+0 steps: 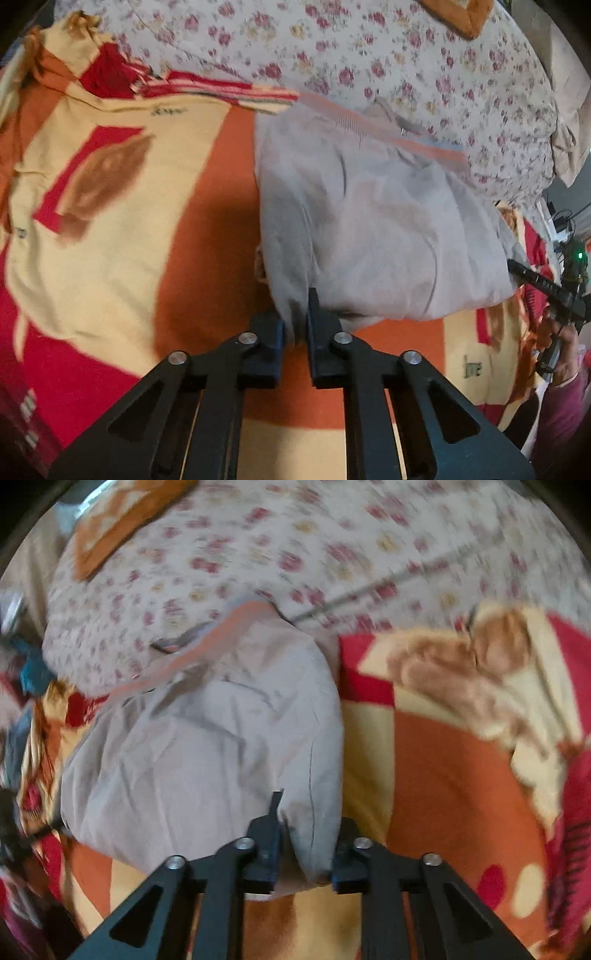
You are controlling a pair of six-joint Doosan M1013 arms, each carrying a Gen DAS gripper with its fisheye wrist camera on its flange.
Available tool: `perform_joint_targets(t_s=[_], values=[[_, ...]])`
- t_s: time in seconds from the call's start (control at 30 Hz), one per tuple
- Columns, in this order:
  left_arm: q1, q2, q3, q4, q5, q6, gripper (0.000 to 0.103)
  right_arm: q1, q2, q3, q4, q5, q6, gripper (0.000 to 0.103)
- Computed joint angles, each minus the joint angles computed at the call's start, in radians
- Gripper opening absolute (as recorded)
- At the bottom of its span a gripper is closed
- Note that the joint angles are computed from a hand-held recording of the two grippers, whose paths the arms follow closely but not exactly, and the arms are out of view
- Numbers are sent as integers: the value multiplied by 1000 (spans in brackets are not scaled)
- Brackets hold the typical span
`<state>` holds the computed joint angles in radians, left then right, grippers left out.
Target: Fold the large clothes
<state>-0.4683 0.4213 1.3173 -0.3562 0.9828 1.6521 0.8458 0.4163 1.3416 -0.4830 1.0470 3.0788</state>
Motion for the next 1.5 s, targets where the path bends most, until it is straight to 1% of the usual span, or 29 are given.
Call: perform_joint_targets(t_s=[0.07,0.1,0.13,0.2,0.23,0.27,0.33,0.4,0.43,0.47,0.5,0.53,0.57,0.6,0.63,0.67,0.7,0.77,0.87,0.93,1.0,1.03,1.1,1.2,1.3,1.37,1.43,1.5], values=[[-5,-18,8,35,-31,15,6,6,-1,-13,-14,29,-24,10],[-11,-28,17,71,-51,17,6,9,3,-24,-15,60,-43,10],[-15,-33,27,95,-63,18,6,11,9,-32,-16,90,-55,7],[-23,-22,35,151,-42,-13,5,11,22,-38,-8,129,-67,6],[-26,-12,37,180,-20,-36,5,7,31,-39,15,139,-70,6],[-28,-10,42,195,-16,-47,3,5,34,-37,26,143,-72,5],[-25,-14,56,188,-30,-59,3,8,44,-47,27,164,-86,5],[-16,-25,62,159,-49,-65,3,10,36,-47,13,171,-68,6],[-17,-31,64,168,-59,-86,3,10,30,-48,5,180,-48,10],[-18,-37,60,185,-59,-113,3,12,29,-55,-3,198,-34,26],[-22,-40,52,215,-53,-144,5,17,31,-70,-19,236,-13,34],[-31,-42,43,261,-44,-185,7,24,32,-82,-40,256,-1,43],[-38,-44,39,291,-39,-210,13,29,33,-91,-58,258,1,43],[-47,-48,37,326,-42,-234,23,31,37,-106,-64,259,-8,43],[-54,-51,36,341,-48,-245,29,33,44,-126,-66,256,-22,43],[-63,-51,32,350,-55,-254,41,34,52,-147,-69,236,-44,43],[-73,-51,30,358,-70,-258,49,33,60,-166,-67,218,-67,43],[-88,-48,26,366,-95,-261,51,26,91,-214,-52,165,-130,43],[-124,-17,-8,383,-99,-288,51,19,145,-288,-49,120,-171,43],[-138,2,-28,388,-105,-292,51,11,187,-344,-50,83,-187,43],[-157,25,-46,439,-112,-327,51,-1,226,-394,-26,46,-219,43],[-161,32,-51,452,-114,-337,51,-7,249,-427,-10,42,-246,43],[-166,49,-57,474,-116,-349,51,-16,289,-485,5,63,-290,43],[-161,60,-53,458,-127,-331,53,-27,338,-555,19,84,-330,43],[-157,65,-48,455,-147,-338,59,-40,393,-632,49,131,-373,43],[-159,67,-49,460,-151,-337,60,-49,420,-669,73,155,-396,43],[-159,69,-49,455,-157,-329,60,-59,467,-738,105,217,-429,43],[-154,70,-49,438,-162,-320,60,-64,486,-761,111,237,-440,44]])
